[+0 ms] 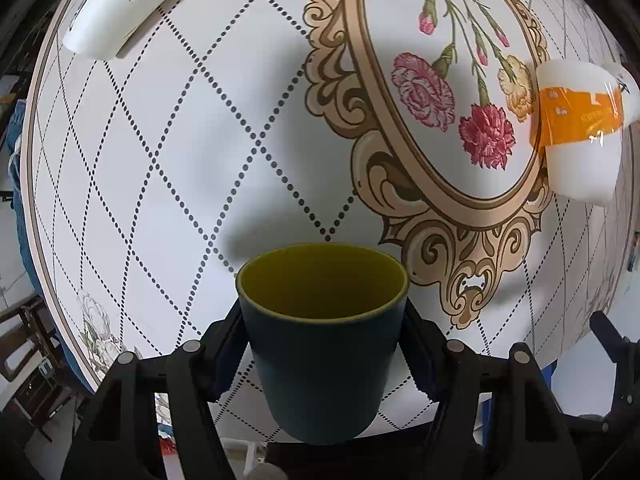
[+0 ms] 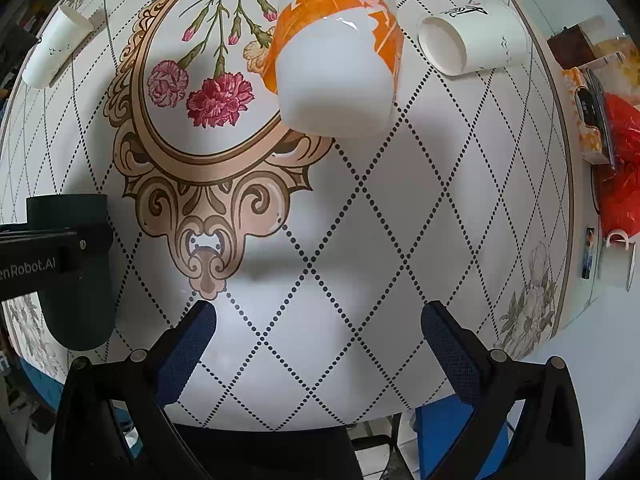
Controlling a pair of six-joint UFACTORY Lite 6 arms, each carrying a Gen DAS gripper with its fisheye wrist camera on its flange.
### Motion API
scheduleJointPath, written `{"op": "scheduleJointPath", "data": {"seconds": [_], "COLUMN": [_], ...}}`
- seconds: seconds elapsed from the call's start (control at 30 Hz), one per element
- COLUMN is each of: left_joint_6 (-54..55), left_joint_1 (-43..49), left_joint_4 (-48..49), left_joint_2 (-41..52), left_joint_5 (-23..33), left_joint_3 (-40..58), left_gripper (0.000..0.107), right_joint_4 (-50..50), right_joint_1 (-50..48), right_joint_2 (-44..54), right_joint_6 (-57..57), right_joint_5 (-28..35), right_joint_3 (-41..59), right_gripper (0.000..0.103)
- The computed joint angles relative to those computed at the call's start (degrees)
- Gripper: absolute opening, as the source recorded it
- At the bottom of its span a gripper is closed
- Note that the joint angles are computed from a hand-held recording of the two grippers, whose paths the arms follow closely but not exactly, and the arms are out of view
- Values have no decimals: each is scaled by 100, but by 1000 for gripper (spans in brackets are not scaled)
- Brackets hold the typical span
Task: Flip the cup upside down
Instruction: 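Lift the teal cup with the left gripper and turn it upright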
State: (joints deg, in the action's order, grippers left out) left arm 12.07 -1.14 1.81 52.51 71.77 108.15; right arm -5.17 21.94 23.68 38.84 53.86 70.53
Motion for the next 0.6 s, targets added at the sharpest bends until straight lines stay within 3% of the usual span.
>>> {"op": "scheduleJointPath", "data": {"seconds": [0.13, 0.6], "left_joint_6": [-24, 77], "left_joint_1": [13, 223], "left_joint_4": [127, 77], "left_joint_2": [50, -142], "left_joint_5": [7, 101], "left_joint_3": [100, 397], "left_gripper": [87, 94], "right_joint_4": [105, 91], "right_joint_1": [-106, -161], "right_joint_2": [-1, -598], "right_joint_6": [-164, -80], "right_joint_5": [253, 371], "right_joint_3": [49, -294], "right_gripper": [103, 103]}}
